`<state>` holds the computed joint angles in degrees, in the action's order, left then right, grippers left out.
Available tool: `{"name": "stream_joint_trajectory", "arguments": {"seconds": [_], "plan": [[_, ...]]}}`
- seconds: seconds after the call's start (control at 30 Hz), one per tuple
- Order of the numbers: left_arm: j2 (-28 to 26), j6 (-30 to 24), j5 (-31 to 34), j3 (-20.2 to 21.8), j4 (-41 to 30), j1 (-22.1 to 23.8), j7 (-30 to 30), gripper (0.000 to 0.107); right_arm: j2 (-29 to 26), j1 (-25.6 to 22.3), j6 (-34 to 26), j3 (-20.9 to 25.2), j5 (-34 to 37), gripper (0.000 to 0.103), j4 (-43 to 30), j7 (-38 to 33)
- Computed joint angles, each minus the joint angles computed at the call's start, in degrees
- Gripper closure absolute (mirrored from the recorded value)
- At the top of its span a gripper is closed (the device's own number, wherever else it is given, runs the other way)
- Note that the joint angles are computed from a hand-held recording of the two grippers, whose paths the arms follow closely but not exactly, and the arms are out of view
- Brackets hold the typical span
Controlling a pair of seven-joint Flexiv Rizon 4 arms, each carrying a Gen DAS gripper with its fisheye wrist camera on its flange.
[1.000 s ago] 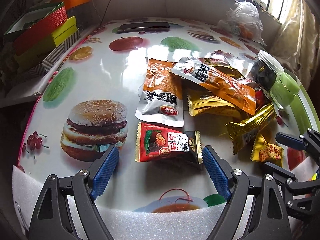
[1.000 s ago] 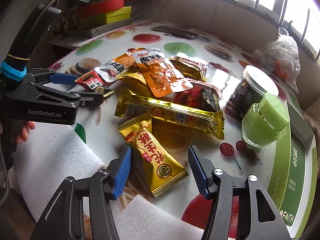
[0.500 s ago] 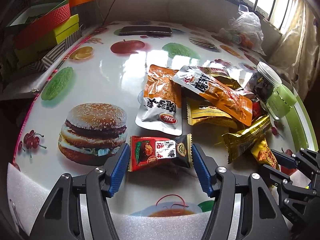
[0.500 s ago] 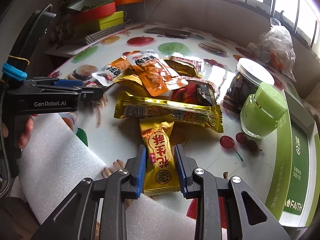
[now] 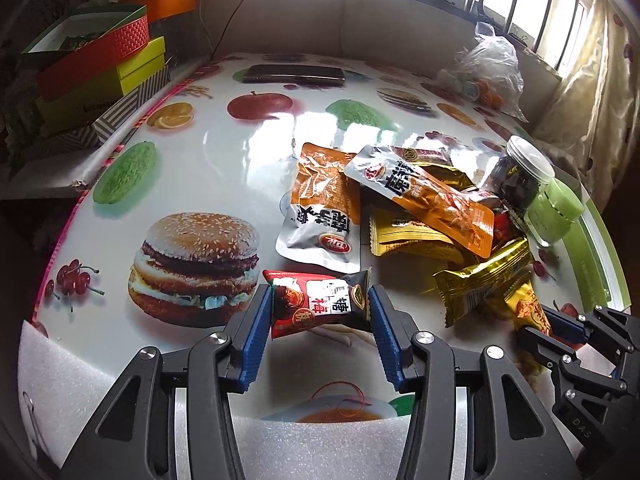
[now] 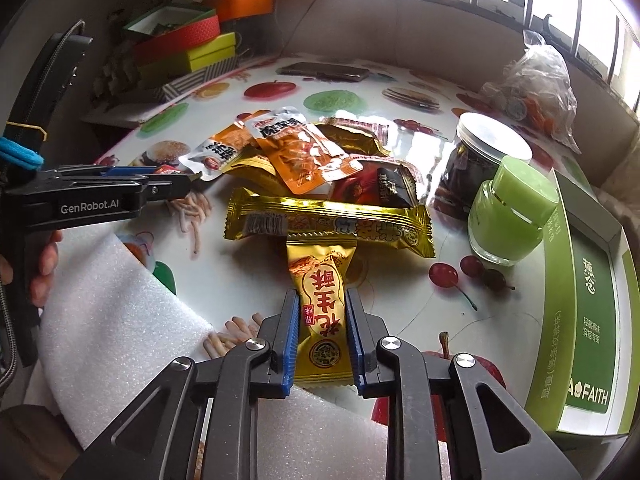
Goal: Organize snacks
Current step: 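Carry both held snacks over the open green box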
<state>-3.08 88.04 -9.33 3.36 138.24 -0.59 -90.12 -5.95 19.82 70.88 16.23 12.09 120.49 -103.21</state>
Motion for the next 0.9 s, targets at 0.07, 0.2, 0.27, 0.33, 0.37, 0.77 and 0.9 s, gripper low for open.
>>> {"name": "stream_joint_trajectory", "arguments": {"seconds": [0.07,0.2,0.27,0.33,0.37,0.77,0.9], "plan": [[0.53,0.07,0.14,-0.07,0.13,-0.18,-0.03,0.057,0.29,-0.02,0.52,0.04,0.35,0.082,0.25,0.29],[1.47,0.67,-2.09,-1.01,0.60,-0.78,2.04,0.057,1.03,-0.17,1.07,-0.02,1.42,0.082,0.45,0.73],[1.87,0.96,-3.29,-1.44,0.68,-1.29,3.24,0.057,1.46,-0.23,1.30,-0.06,2.19,0.082,0.48,0.94],[2.21,0.79,-2.85,-1.49,0.41,-1.72,3.27,0.057,1.95,-0.24,1.43,-0.18,2.76,0.082,0.54,1.31],[2.39,0.88,-3.41,-1.69,0.37,-2.01,3.79,0.057,2.20,-0.24,1.65,-0.26,3.00,0.082,0.63,1.41],[3.13,0.16,-4.47,-3.27,-2.39,-5.20,6.16,0.057,5.44,-0.77,3.74,-2.40,2.74,0.082,1.63,4.73],[2.54,-0.36,-4.63,-3.95,-3.84,-6.26,6.21,0.057,6.41,-1.16,4.44,-3.14,2.64,0.082,2.13,5.61]]}}
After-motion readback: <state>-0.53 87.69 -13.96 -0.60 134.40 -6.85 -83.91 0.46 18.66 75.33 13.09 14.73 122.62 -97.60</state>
